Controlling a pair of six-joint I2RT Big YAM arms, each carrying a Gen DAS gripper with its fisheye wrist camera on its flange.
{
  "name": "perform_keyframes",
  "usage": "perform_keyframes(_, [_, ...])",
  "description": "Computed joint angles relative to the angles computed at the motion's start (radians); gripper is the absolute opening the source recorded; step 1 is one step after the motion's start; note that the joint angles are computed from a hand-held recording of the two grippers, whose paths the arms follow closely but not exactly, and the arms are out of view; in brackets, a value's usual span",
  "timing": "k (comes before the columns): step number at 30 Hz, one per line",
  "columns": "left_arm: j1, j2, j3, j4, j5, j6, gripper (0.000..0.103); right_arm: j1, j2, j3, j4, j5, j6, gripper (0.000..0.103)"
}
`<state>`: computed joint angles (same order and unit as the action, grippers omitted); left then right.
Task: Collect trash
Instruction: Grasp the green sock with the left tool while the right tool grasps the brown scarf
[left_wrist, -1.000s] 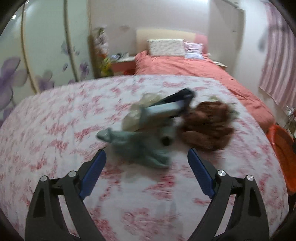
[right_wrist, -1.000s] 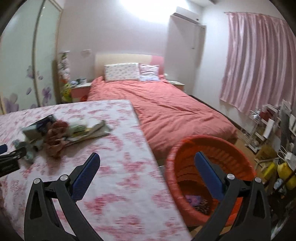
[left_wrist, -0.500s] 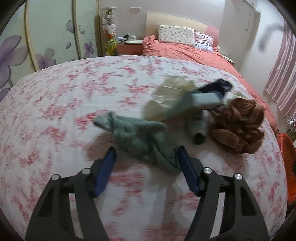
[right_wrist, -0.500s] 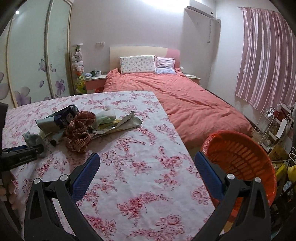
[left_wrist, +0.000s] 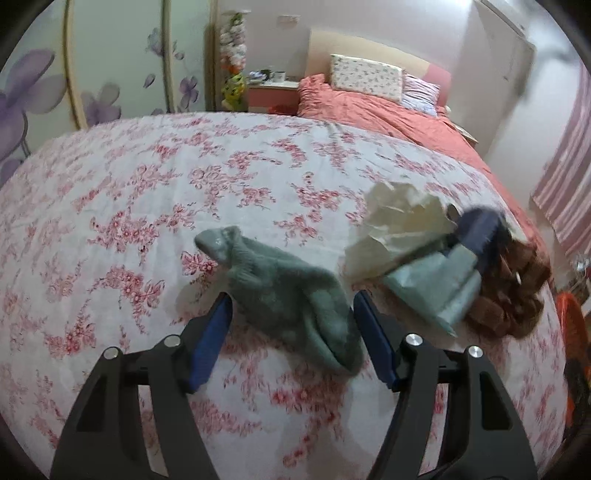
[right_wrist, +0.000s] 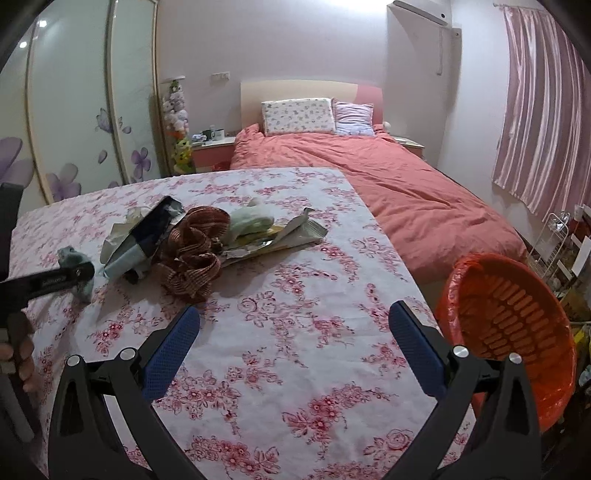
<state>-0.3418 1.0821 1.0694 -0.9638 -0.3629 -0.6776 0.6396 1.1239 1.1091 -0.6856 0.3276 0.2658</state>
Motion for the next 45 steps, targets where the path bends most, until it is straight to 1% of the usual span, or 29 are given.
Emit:
perform_keyframes(1, [0.015,0.003,-0.002,0.007,0.017,-0.005,0.054,0.0,0.003,0.002,-0.001,-0.002,0.001,0.101])
perform_keyframes(2, [0.021,0.002,-0.004,0.018,0.012,-0.007,0.05,0.0,0.005,0.003,-0.001,-0.004,0.002,0.101])
perform_keyframes(3, [0.026,0.0,-0.009,0.026,0.02,-0.001,0.039,-0.002,0.008,0.005,-0.002,-0.009,0.003,0.101])
perform_keyframes(4, [0.031,-0.004,-0.014,0.034,0.024,0.013,0.034,-0.002,0.012,0.008,-0.002,-0.012,0.005,0.101])
perform_keyframes(5, [0.035,-0.01,-0.02,0.041,0.034,0.02,0.031,0.0,0.017,0.012,-0.002,-0.015,0.007,0.101])
perform_keyframes(7, [0.046,-0.032,-0.038,0.057,0.064,0.049,0.02,0.005,0.02,0.012,0.001,-0.018,0.006,0.101])
perform_keyframes(8, [0.055,-0.047,-0.05,0.068,0.09,0.066,0.018,0.008,0.023,0.014,0.003,-0.02,0.006,0.101])
perform_keyframes(10, [0.059,-0.07,-0.065,0.066,0.113,0.092,0.018,0.012,0.032,0.02,0.004,-0.026,0.008,0.101])
perform_keyframes(13, [0.044,-0.094,-0.079,0.048,0.098,0.125,0.018,0.019,0.053,0.036,0.011,-0.047,0.022,0.101])
perform_keyframes(19, [0.039,-0.096,-0.077,0.034,0.094,0.113,0.023,0.029,0.108,0.079,0.054,-0.099,0.065,0.1])
perform_keyframes(22, [0.039,-0.096,-0.078,0.035,0.097,0.11,0.023,0.03,0.147,0.11,0.065,-0.107,0.067,0.093])
perform_keyframes(24, [0.044,-0.098,-0.08,0.043,0.11,0.107,0.023,0.028,0.175,0.135,0.054,-0.109,0.071,0.082])
perform_keyframes(25, [0.046,-0.099,-0.081,0.045,0.114,0.106,0.023,0.026,0.191,0.149,0.044,-0.116,0.077,0.079])
perform_keyframes(26, [0.05,-0.1,-0.082,0.049,0.12,0.106,0.023,0.022,0.202,0.158,0.036,-0.127,0.082,0.071])
perform_keyframes(27, [0.055,-0.103,-0.085,0.053,0.126,0.107,0.023,0.019,0.214,0.168,0.027,-0.142,0.092,0.059])
perform_keyframes(28, [0.056,-0.105,-0.087,0.054,0.13,0.106,0.023,0.015,0.225,0.176,0.016,-0.159,0.101,0.053])
perform_keyframes(29, [0.057,-0.106,-0.089,0.056,0.133,0.105,0.023,0.012,0.228,0.178,0.008,-0.174,0.107,0.039])
perform_keyframes(30, [0.059,-0.108,-0.091,0.058,0.135,0.105,0.023,0.008,0.23,0.179,0.001,-0.194,0.109,0.031])
perform_keyframes(32, [0.061,-0.111,-0.092,0.058,0.138,0.105,0.023,0.008,0.212,0.161,0.005,-0.199,0.102,0.025])
perform_keyframes(35, [0.061,-0.113,-0.093,0.059,0.14,0.11,0.026,0.003,0.171,0.132,0.016,-0.213,0.087,0.022])
perform_keyframes(36, [0.06,-0.113,-0.093,0.061,0.138,0.111,0.031,0.002,0.158,0.124,0.02,-0.213,0.082,0.022])
perform_keyframes(37, [0.057,-0.112,-0.091,0.059,0.132,0.109,0.04,0.0,0.142,0.114,0.026,-0.211,0.074,0.022])
perform_keyframes(39, [0.051,-0.104,-0.083,0.051,0.114,0.101,0.049,-0.005,0.118,0.101,0.037,-0.205,0.06,0.022])
perform_keyframes(42, [0.057,-0.089,-0.071,0.047,0.11,0.091,0.049,-0.015,0.095,0.088,0.048,-0.203,0.055,0.022])
perform_keyframes(43, [0.06,-0.082,-0.065,0.046,0.109,0.089,0.048,-0.02,0.094,0.087,0.049,-0.208,0.056,0.022])
perform_keyframes(44, [0.059,-0.077,-0.062,0.045,0.104,0.087,0.044,-0.023,0.091,0.085,0.048,-0.211,0.057,0.022])
perform_keyframes(45, [0.06,-0.07,-0.058,0.046,0.1,0.087,0.032,-0.026,0.091,0.083,0.046,-0.212,0.057,0.022])
